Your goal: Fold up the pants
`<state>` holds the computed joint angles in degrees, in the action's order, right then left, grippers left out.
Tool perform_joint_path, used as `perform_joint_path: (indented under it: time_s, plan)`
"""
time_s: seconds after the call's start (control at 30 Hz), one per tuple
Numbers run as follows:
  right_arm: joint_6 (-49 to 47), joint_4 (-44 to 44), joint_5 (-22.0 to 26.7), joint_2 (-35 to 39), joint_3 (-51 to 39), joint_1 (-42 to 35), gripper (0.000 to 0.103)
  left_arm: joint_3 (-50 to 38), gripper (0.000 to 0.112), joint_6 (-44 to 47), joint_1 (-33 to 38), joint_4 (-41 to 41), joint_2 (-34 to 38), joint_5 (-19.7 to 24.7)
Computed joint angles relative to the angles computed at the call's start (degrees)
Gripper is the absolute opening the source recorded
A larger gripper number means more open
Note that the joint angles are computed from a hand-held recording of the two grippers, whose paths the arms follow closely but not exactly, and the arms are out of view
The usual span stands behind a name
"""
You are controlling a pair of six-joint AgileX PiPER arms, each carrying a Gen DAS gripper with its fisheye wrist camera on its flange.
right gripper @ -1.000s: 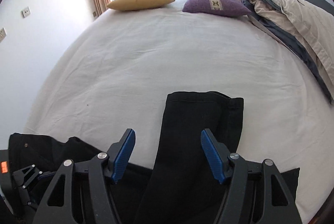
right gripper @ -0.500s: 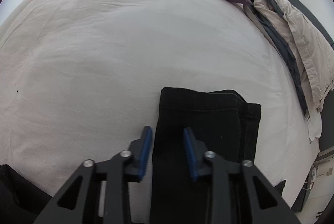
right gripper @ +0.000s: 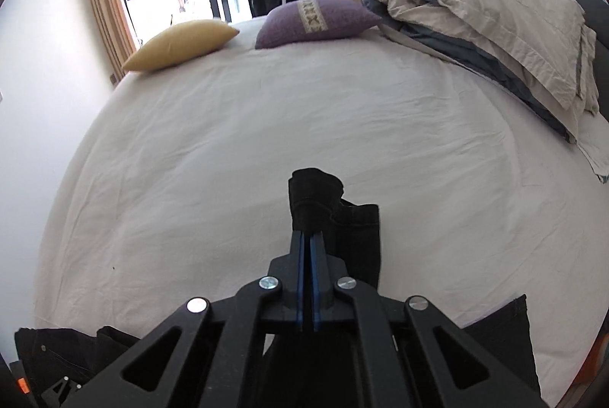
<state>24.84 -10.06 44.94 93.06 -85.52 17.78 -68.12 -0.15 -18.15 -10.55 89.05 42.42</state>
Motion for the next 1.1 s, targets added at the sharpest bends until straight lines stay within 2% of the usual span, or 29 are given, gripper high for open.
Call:
perform_joint_path:
  time_s: [0.23, 0.37, 0.47, 0.63, 0.8, 0.9, 1.07, 1.1]
  plan:
    - [-8.87, 15.65, -6.51, -19.88, 18.36, -16.63, 0.003, -1.58, 0.066, -4.13, -0.91, 2.74, 0.47, 1.16]
    - [-22.68, 32.91, -8.37, -26.81, 28.78, -30.57, 0.003, -2.71, 0.066, -7.34, -1.95, 5.20, 0.78, 2.17]
    - [-33.58, 44.98, -7.08, -30.38, 36.42, -41.40, 0.003, -3.26, 0.067, -9.55, -2.62, 6.48, 1.11, 2.36]
    - [-49.32, 60.11, -1.86, -30.35, 46.24, -57.57, 0.003, -5.15, 0.070, -14.12, -4.51, 10.44, 2.36, 3.37]
    - [-58.84, 66.56, 2.20, -30.10, 51.25, -68.85, 0.002, -6.93, 0.073, -16.70, -5.08, 11.72, 3.70, 4.18]
    - [-64.53, 70.09, 7.42, -27.62, 52.49, -76.58, 0.002, -7.44, 0.075, -18.20, -5.77, 12.77, 4.24, 4.05]
    - [-69.41, 74.42, 16.61, -19.09, 53.31, -81.42, 0.006, -6.95, 0.077, -20.47, -7.01, 15.47, 4.46, 3.62]
    - [-68.71, 73.99, 17.12, -16.76, 52.61, -80.12, 0.011, -7.24, 0.077, -20.29, -6.83, 15.39, 4.67, 3.68]
